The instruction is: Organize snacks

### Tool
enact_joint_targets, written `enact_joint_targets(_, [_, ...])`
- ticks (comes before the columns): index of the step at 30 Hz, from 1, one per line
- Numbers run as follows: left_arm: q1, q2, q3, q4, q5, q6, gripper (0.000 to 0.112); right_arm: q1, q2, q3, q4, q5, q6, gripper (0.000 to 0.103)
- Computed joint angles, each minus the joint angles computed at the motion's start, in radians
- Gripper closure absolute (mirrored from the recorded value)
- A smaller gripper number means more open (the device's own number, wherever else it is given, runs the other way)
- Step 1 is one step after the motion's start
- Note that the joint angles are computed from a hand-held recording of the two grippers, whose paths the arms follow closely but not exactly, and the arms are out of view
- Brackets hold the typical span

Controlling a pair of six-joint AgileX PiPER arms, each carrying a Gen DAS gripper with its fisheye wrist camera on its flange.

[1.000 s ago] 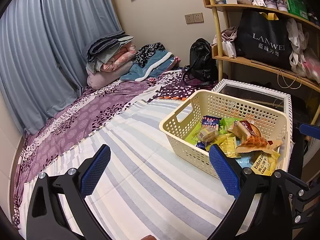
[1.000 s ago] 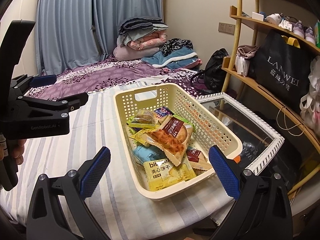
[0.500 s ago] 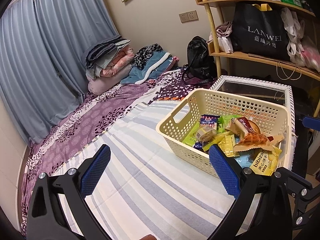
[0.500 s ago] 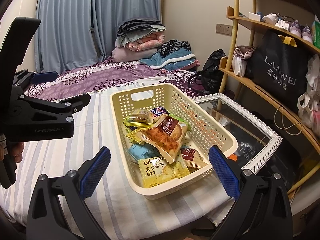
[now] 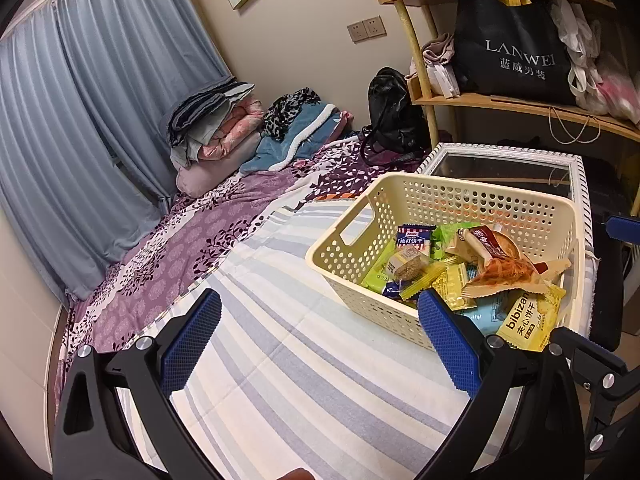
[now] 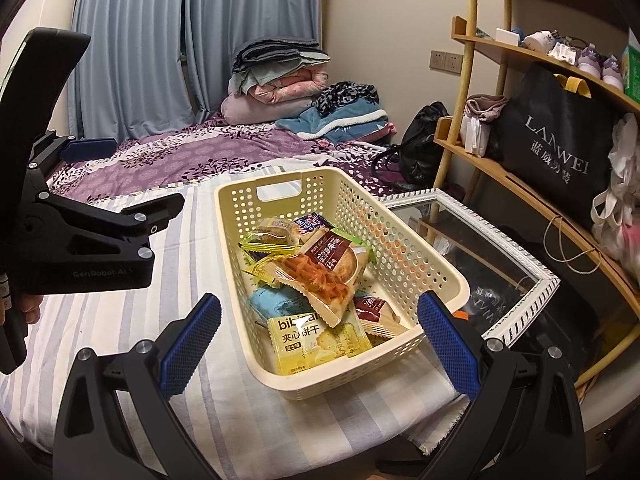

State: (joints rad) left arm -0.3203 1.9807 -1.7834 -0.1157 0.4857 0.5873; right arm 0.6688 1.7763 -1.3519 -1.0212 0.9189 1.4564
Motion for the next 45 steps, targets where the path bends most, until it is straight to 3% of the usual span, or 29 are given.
enact_joint_targets(24, [-0.040, 0.015, 0.005, 0.095, -0.012, -0.040, 0.012, -0.024, -0.003, 0.039, -0.010, -0.042, 0.025, 0.005])
enact_joint_targets(36, [-0.031, 0.024, -0.005, 0.004, 0.023, 0.048, 0.012, -0.036, -0.001, 0.055, -0.002, -0.058, 0.037, 0.005])
enact_joint_targets(45, [-0.033, 0.015, 0.018, 0.013, -0.004, 0.044, 0.012, -0.040, 0.002, 0.054, 0.007, -0.062, 0.032, 0.005])
